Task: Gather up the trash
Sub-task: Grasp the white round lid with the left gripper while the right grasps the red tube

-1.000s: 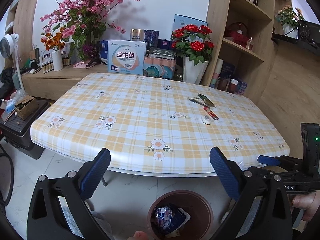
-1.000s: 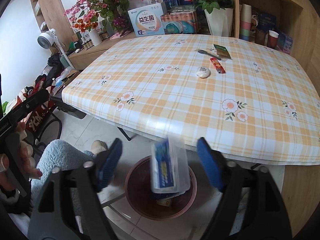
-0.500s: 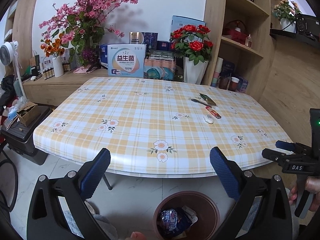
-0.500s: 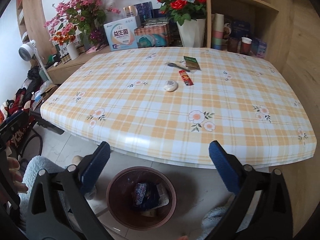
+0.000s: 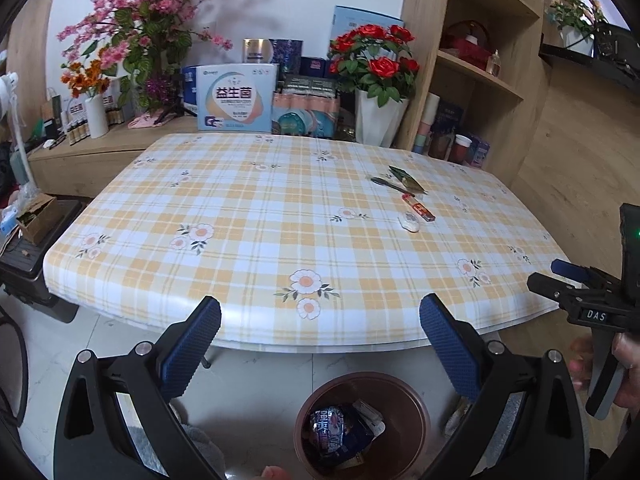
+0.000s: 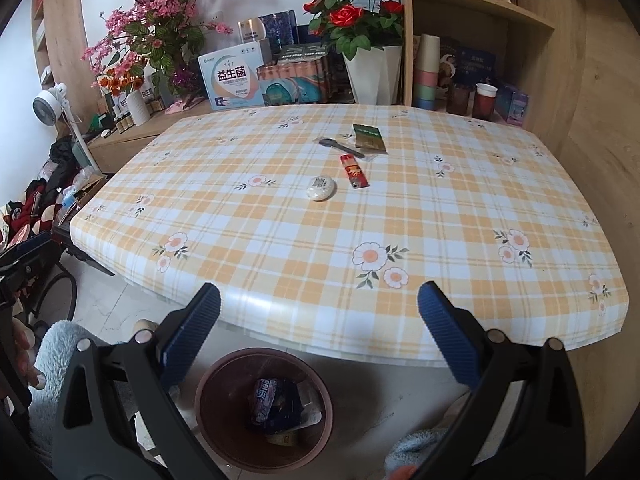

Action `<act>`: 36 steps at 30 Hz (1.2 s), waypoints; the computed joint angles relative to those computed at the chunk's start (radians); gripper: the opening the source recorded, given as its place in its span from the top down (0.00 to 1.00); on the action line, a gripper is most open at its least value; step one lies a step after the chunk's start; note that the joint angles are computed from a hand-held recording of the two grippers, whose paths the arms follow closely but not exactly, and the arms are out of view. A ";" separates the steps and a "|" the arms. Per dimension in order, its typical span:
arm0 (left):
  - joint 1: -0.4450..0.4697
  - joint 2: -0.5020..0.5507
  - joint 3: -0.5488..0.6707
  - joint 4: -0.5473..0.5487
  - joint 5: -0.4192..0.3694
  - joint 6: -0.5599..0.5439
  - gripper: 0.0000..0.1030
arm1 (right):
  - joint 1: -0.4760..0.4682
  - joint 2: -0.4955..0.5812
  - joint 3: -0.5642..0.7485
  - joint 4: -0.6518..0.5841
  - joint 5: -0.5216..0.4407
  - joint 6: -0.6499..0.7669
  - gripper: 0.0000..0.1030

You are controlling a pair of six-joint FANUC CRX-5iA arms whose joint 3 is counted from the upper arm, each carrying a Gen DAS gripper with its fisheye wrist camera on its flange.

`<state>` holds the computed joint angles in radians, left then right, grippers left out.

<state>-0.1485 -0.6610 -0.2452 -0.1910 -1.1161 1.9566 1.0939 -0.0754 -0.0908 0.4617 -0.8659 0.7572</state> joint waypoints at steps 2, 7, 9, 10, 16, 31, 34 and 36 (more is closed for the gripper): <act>0.036 0.029 -0.002 0.068 0.025 -0.066 0.06 | -0.020 0.006 0.006 -0.019 0.016 0.019 0.05; 0.033 0.136 0.040 0.108 0.088 -0.134 0.10 | -0.084 0.041 0.047 -0.097 0.046 0.107 0.05; 0.019 0.195 0.073 0.100 0.105 -0.150 0.20 | -0.107 0.060 0.069 -0.121 0.045 0.136 0.05; 0.014 0.227 0.090 0.099 0.113 -0.157 0.24 | -0.120 0.075 0.090 -0.144 0.036 0.161 0.05; 0.020 0.466 0.204 0.183 0.135 -0.255 0.41 | -0.174 0.162 0.167 -0.123 -0.001 0.205 0.05; -0.033 0.907 0.558 0.195 0.009 -0.250 0.52 | -0.308 0.310 0.320 -0.221 -0.027 0.269 0.06; -0.049 0.939 0.596 0.150 -0.023 -0.205 0.52 | -0.323 0.329 0.347 -0.244 -0.030 0.295 0.06; -0.057 0.942 0.598 0.127 -0.013 -0.182 0.52 | -0.330 0.344 0.369 -0.262 -0.034 0.319 0.07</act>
